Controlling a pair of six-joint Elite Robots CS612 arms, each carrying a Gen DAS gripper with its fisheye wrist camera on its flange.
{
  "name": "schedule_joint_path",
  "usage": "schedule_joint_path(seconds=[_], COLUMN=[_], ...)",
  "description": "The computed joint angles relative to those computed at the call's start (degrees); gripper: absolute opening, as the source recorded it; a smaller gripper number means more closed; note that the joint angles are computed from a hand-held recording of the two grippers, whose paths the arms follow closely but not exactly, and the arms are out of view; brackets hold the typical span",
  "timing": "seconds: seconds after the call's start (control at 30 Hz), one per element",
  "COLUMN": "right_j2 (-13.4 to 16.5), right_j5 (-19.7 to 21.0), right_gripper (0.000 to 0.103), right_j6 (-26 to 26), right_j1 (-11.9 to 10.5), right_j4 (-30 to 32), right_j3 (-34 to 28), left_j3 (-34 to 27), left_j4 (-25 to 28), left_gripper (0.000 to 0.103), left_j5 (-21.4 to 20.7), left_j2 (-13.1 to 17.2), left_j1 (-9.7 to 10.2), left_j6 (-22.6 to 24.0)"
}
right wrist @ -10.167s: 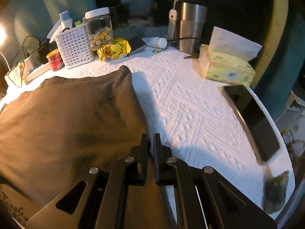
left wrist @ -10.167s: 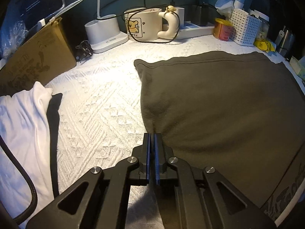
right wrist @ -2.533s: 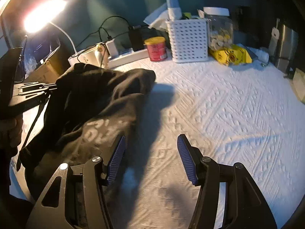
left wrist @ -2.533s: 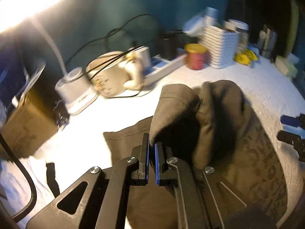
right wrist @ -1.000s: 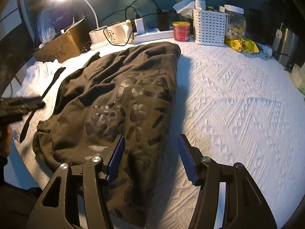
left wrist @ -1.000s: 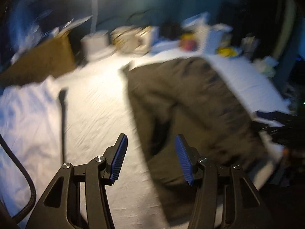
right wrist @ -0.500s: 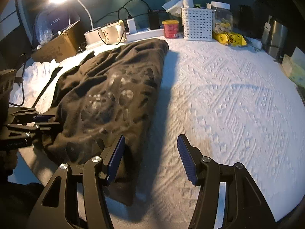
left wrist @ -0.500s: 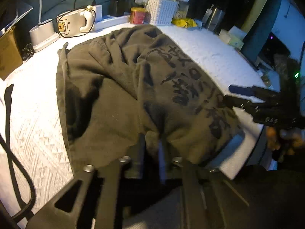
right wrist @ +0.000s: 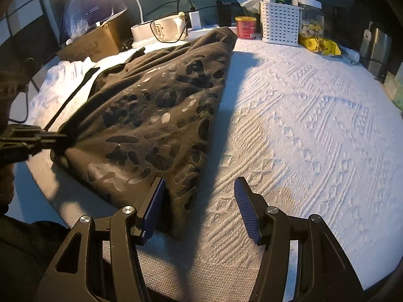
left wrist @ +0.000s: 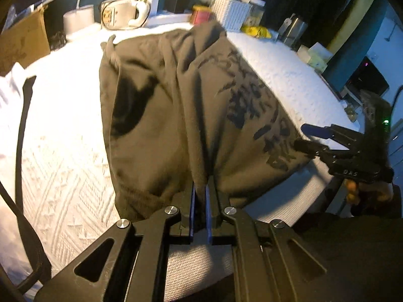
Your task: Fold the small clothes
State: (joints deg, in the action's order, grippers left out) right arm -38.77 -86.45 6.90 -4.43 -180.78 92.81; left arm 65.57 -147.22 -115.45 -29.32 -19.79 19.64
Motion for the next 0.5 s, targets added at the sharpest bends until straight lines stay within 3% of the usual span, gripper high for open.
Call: schedule_joint_path(seconds=[0.07, 0.17, 0.33, 0.5], right_j2=[-0.1, -0.2, -0.2, 0.2], right_j5=[0.3, 0.4, 0.5, 0.7], right_gripper=[0.055, 0.055, 0.055, 0.055], right_j6=[-0.6, -1.1, -0.7, -1.0], right_j1=[0.0, 0.0, -0.2, -0.6], right_j4=[0.0, 0.2, -0.3, -0.3], right_j3=[0.1, 0.1, -0.4, -2.0], left_j3=[-0.5, -0.8, -2.0, -7.6], left_j4=[1.3, 1.5, -1.4, -1.5], left_gripper=[0.010, 0.024, 0.024, 0.024], left_j5=[0.1, 0.8, 0.4, -0.1], left_j2=[0.0, -0.2, 0.1, 2.9], left_j1=[0.03, 0.16, 0.49, 0.20], left_j6=[0.4, -0.1, -1.4, -2.1])
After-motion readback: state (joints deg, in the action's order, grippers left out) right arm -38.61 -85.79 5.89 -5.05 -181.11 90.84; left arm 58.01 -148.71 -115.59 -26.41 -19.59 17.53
